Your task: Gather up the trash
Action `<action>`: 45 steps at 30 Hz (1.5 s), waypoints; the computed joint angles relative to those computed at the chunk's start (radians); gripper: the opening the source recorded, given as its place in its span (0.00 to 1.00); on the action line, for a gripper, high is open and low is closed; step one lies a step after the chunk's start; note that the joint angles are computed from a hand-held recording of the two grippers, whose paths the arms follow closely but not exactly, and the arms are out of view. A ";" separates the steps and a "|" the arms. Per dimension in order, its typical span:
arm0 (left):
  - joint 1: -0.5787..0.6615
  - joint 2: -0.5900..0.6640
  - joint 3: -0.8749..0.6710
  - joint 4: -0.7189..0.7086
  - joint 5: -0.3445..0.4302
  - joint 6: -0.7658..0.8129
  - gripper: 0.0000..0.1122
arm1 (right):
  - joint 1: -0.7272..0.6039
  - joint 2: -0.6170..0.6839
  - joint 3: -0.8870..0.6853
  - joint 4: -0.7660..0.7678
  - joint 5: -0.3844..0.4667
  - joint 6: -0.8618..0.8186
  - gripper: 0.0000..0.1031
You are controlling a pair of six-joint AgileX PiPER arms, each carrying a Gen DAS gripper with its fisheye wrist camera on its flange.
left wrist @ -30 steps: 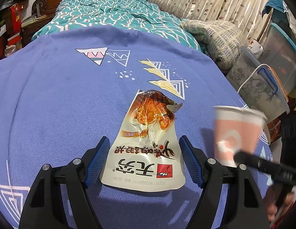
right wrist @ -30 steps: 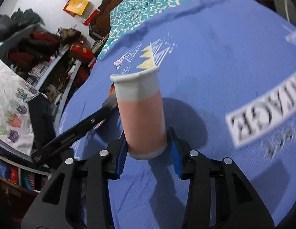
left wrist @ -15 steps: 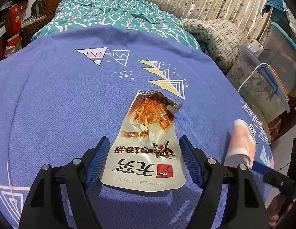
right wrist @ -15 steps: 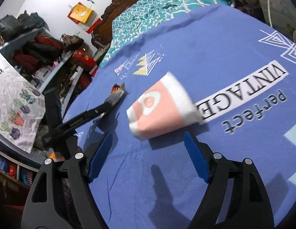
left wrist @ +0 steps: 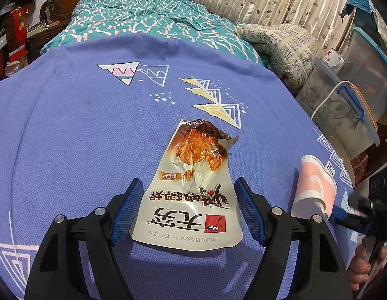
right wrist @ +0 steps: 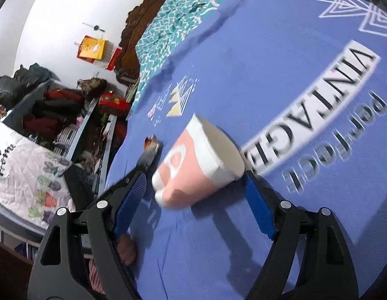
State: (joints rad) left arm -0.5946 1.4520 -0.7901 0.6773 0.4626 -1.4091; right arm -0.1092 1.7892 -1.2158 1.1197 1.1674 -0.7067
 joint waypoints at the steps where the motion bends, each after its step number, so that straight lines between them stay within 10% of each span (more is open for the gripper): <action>1: 0.000 0.000 0.000 0.000 0.000 0.000 0.64 | 0.021 0.012 -0.017 0.004 -0.026 0.018 0.77; 5: 0.000 0.000 0.000 0.000 0.000 0.000 0.64 | 0.118 0.052 -0.081 -0.006 -0.131 0.086 0.48; 12: -0.001 0.001 -0.002 -0.001 0.002 0.001 0.64 | 0.195 0.096 -0.062 0.100 -0.162 -0.005 0.33; 19: -0.001 0.001 -0.003 -0.004 0.003 0.009 0.64 | 0.116 0.165 -0.080 0.215 -0.050 -0.052 0.30; 45: -0.027 -0.010 -0.004 0.048 0.010 -0.018 0.63 | 0.069 0.105 0.057 0.299 -0.041 -0.227 0.30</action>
